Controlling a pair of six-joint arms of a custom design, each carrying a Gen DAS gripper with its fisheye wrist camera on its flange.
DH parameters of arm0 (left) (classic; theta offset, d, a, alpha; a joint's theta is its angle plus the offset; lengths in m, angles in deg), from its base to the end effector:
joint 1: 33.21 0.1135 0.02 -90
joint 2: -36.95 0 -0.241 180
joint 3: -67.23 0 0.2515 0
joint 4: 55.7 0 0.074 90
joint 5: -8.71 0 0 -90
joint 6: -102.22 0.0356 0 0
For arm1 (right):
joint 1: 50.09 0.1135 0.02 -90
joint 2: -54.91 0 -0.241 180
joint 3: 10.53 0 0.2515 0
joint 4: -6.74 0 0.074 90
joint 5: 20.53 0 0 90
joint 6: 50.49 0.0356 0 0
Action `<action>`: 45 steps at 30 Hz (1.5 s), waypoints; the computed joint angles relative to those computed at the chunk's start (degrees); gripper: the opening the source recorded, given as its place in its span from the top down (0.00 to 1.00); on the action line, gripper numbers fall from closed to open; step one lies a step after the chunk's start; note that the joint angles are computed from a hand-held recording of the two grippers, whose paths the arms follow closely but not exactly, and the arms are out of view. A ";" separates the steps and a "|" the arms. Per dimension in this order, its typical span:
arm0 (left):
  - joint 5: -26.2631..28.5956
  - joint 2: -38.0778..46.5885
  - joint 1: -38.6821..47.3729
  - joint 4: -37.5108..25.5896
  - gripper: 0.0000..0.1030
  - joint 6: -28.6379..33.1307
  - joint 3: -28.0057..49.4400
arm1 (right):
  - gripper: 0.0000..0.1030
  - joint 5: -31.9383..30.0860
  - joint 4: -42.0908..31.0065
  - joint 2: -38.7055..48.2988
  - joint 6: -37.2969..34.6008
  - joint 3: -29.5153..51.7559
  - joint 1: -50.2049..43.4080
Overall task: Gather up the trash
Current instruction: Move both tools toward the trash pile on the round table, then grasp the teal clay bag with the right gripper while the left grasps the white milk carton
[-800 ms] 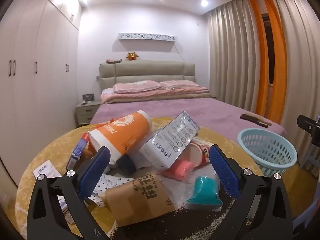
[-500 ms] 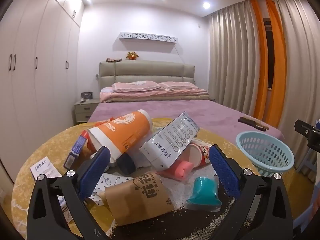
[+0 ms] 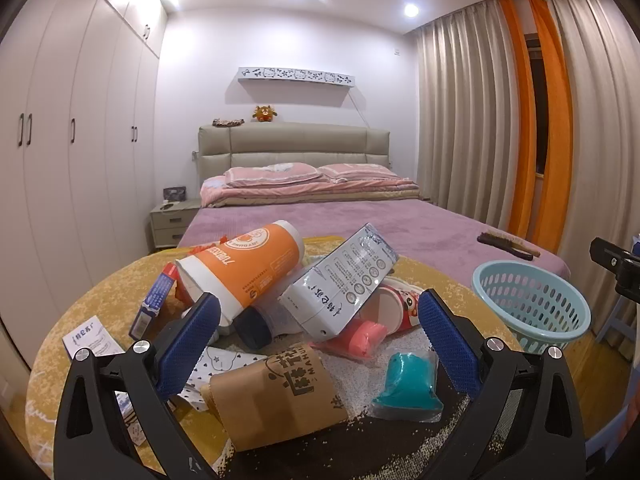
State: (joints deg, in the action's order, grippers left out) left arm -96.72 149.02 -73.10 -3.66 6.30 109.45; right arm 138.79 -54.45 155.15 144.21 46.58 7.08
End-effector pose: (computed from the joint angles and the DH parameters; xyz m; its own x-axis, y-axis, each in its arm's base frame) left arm 0.2365 -0.1853 0.0676 -0.2771 0.1021 -0.9554 0.3974 0.9175 -0.0173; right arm 0.1500 0.1710 0.0948 -0.2751 0.2037 -0.9396 0.6152 0.7883 -0.0092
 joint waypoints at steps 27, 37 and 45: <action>1.55 -22.12 5.79 -16.58 0.07 -1.19 -8.55 | 0.07 0.31 3.83 0.40 -4.82 1.52 2.11; 9.64 -32.72 26.98 -29.41 0.07 -1.45 -11.65 | 0.29 -2.95 27.78 2.02 -27.30 0.62 2.13; 23.71 -22.00 38.23 -39.06 0.07 -1.77 -2.04 | 0.34 -7.88 41.12 7.53 -41.16 4.54 1.32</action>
